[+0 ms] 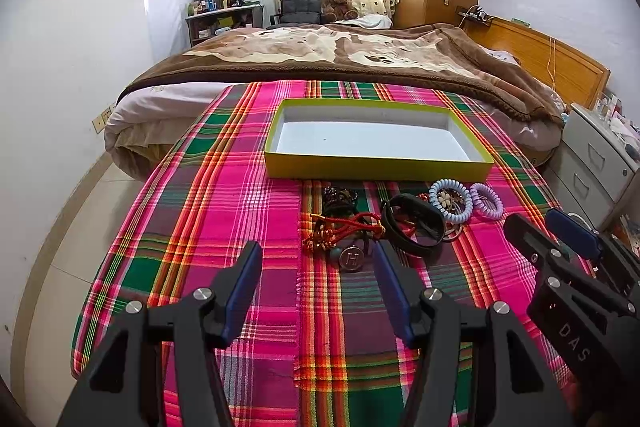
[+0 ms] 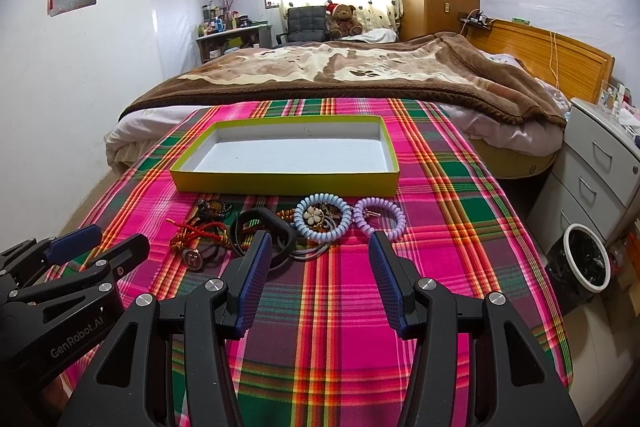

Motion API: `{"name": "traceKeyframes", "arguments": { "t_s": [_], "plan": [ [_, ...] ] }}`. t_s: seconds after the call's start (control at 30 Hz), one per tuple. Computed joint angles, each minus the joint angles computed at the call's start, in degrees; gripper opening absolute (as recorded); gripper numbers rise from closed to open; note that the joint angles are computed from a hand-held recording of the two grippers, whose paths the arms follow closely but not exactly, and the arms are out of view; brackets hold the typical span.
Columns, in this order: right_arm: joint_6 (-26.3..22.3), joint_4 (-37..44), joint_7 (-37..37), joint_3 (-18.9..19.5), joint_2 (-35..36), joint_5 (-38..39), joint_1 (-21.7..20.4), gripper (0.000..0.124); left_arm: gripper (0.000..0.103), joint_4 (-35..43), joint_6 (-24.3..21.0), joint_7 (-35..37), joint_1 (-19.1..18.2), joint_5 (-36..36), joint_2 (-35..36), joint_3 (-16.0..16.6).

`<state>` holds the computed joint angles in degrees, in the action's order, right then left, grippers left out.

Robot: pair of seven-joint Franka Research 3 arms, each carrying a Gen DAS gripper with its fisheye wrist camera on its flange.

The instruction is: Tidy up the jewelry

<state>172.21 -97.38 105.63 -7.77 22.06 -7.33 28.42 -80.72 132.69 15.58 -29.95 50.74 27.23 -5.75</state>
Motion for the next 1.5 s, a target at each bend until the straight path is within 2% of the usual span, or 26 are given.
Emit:
{"name": "traceKeyframes", "arguments": {
  "t_s": [0.3,0.43,0.5,0.57,0.67,0.7,0.73,0.77,0.83,0.97,1.03,1.1,1.13,1.23,1.37,1.5],
  "plan": [
    [-0.75,1.16,-0.86,0.86,0.98,0.96,-0.76,0.051,0.059,0.19,0.66,0.95,0.82,-1.70,0.38,-0.16],
    [-1.26,2.62,-4.08,3.76,2.10,3.84,-3.31,0.051,0.059,-0.59,2.51,1.03,1.93,-2.93,0.16,-0.07],
    [-1.69,3.74,-7.46,7.18,2.92,6.68,-6.12,0.051,0.059,-1.20,4.00,1.36,2.65,-3.71,-0.08,-0.14],
    [-3.21,5.72,-14.64,13.27,4.55,13.12,-11.05,0.051,0.059,-2.13,6.01,1.94,3.61,-4.73,-0.41,-0.27],
    [-5.24,8.07,-20.88,16.84,6.27,18.63,-13.94,0.051,0.059,-3.81,8.04,2.32,4.85,-6.01,-1.16,-0.15],
    [-6.23,9.47,-26.29,20.03,7.35,23.89,-16.61,0.051,0.059,-4.35,9.03,3.35,5.71,-7.23,-1.34,-0.53],
    [-6.90,10.31,-27.67,21.23,7.99,25.21,-17.75,0.051,0.059,-5.01,10.28,4.19,6.50,-8.33,-1.55,-0.79],
    [-7.79,11.27,-26.64,20.42,8.55,24.76,-17.39,0.051,0.059,-5.79,11.41,4.69,6.98,-8.97,-1.90,-0.85],
    [-9.99,14.59,-24.62,16.16,10.32,24.22,-14.65,0.051,0.059,-6.45,12.20,5.16,7.36,-9.71,-2.16,-0.61],
    [-13.56,20.13,-25.91,15.55,13.53,27.39,-15.21,0.051,0.059,-8.38,15.68,4.69,8.43,-10.99,-3.02,-0.33],
    [-15.03,22.51,-23.77,11.97,14.75,24.64,-13.03,0.051,0.059,-8.44,16.24,5.62,8.80,-11.59,-3.03,-0.41],
    [-14.93,23.25,-23.63,10.78,15.06,23.25,-12.72,0.051,0.059,-8.54,17.21,7.24,9.71,-13.44,-2.88,-1.00],
    [-15.89,24.18,-22.96,10.12,15.44,22.71,-12.74,0.051,0.059,-8.57,18.22,8.51,10.41,-14.90,-2.69,-1.53],
    [-19.03,27.64,-21.24,8.32,17.40,20.56,-12.76,0.051,0.059,-7.51,17.59,10.25,10.23,-16.33,-2.00,-1.27],
    [-24.87,33.57,-22.64,9.66,20.76,20.24,-14.75,0.049,0.059,-7.06,18.18,12.59,10.84,-19.16,-1.30,-1.73],
    [-30.39,40.26,-24.56,10.09,24.66,19.51,-14.93,0.035,0.059,-6.44,17.74,13.34,10.32,-19.73,-0.82,-1.22]
  ]
}}
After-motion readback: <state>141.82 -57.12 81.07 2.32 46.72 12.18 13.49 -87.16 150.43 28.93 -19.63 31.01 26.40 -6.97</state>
